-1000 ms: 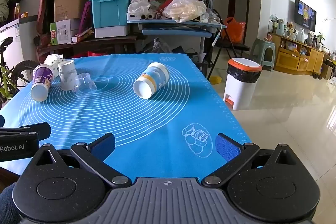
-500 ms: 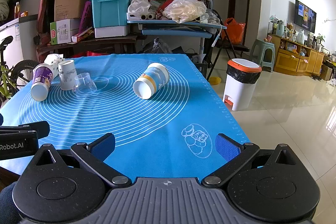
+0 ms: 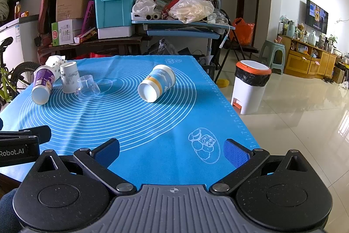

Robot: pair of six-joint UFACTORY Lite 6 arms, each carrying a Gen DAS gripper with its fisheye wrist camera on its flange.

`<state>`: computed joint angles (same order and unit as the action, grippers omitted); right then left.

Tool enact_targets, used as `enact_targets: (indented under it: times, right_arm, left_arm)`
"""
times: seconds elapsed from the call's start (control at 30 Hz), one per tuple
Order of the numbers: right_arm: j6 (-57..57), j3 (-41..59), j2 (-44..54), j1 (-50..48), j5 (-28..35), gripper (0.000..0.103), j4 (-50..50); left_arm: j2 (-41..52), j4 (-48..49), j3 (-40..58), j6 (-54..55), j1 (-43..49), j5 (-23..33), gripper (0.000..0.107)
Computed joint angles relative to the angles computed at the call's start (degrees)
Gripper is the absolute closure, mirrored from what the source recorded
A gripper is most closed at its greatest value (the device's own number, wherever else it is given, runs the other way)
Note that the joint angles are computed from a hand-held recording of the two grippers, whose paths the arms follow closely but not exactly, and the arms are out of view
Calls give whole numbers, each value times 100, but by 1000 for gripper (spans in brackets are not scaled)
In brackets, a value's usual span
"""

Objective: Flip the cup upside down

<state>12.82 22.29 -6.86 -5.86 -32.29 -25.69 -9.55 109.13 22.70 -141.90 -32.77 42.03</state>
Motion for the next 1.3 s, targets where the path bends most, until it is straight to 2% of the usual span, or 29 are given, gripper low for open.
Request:
enact_targets:
  times: [1.3]
  right_arm:
    - [-108,12,35,54,3,0,129]
  left_arm:
    - [-14,15,-17,-17,-6,23,5]
